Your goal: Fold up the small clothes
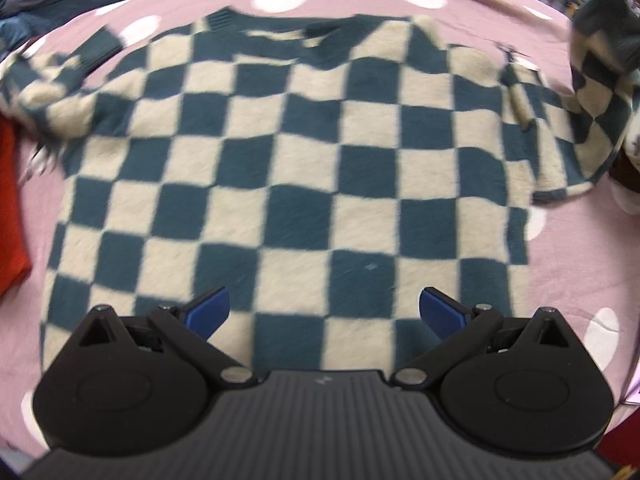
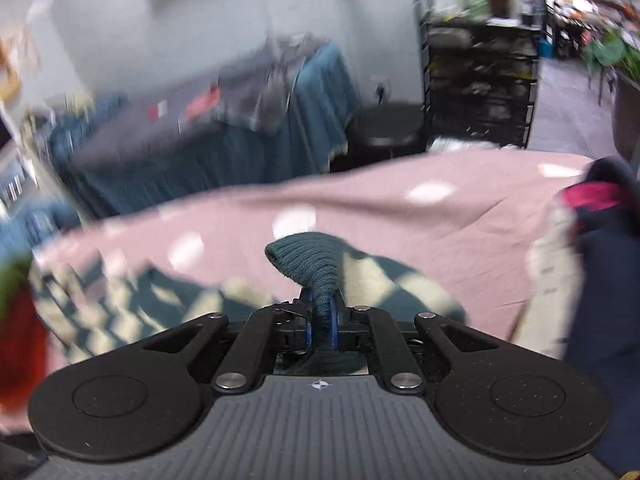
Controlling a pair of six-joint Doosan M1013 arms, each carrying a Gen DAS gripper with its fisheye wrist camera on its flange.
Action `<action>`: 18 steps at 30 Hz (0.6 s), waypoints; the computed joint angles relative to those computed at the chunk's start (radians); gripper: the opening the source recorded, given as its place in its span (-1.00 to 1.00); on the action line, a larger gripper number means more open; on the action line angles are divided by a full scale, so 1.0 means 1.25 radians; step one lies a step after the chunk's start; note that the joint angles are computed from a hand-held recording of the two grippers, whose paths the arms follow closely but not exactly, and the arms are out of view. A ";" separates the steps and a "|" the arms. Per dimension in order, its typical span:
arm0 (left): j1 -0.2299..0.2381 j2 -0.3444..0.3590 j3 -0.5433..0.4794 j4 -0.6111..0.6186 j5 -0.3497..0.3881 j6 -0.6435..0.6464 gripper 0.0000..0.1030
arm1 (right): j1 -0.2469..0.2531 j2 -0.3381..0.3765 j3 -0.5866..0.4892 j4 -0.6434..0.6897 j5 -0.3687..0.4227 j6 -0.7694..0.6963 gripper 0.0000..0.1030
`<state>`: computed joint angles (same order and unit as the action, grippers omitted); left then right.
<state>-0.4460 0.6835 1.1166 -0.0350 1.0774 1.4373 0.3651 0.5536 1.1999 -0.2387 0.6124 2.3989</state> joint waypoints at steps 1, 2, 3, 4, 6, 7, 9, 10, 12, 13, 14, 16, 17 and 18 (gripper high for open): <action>-0.002 0.004 -0.007 -0.010 -0.001 0.012 0.99 | -0.008 -0.025 0.021 0.009 -0.026 0.032 -0.73; -0.004 0.009 -0.015 -0.019 0.000 0.025 0.99 | -0.016 -0.049 0.042 0.014 -0.050 0.068 -0.73; -0.007 0.014 -0.024 -0.026 0.003 0.036 0.99 | -0.023 -0.073 0.060 0.009 -0.070 0.112 -0.73; -0.009 0.018 -0.032 -0.031 0.006 0.047 0.99 | -0.028 -0.096 0.079 -0.006 -0.087 0.161 -0.73; -0.014 0.025 -0.043 -0.038 0.011 0.065 0.99 | -0.037 -0.143 0.118 -0.033 -0.129 0.256 -0.74; -0.016 0.028 -0.047 -0.042 0.013 0.074 0.99 | -0.038 -0.164 0.136 -0.073 -0.145 0.312 -0.74; -0.018 0.034 -0.054 -0.052 0.023 0.086 0.99 | -0.031 -0.198 0.156 -0.179 -0.131 0.410 -0.74; -0.018 0.037 -0.056 -0.058 0.029 0.089 0.99 | -0.027 -0.209 0.159 -0.202 -0.111 0.423 -0.74; -0.018 0.042 -0.061 -0.068 0.040 0.097 0.99 | -0.013 -0.222 0.166 -0.283 -0.049 0.499 -0.74; -0.018 0.043 -0.061 -0.072 0.042 0.104 0.99 | -0.007 -0.225 0.168 -0.317 -0.008 0.532 -0.74; -0.018 0.042 -0.059 -0.073 0.040 0.110 0.99 | 0.000 -0.226 0.169 -0.345 0.039 0.575 -0.74; -0.016 0.040 -0.055 -0.071 0.037 0.121 0.99 | 0.006 -0.227 0.176 -0.387 0.120 0.664 -0.76; -0.016 0.039 -0.053 -0.068 0.039 0.123 0.99 | 0.014 -0.225 0.173 -0.409 0.177 0.700 -0.76; -0.014 0.038 -0.050 -0.065 0.040 0.122 0.99 | 0.019 -0.223 0.172 -0.425 0.217 0.722 -0.76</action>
<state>-0.4635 0.7309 1.0535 -0.1165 1.1269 1.5900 0.3887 0.2750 1.4147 -0.7703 0.8835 3.3012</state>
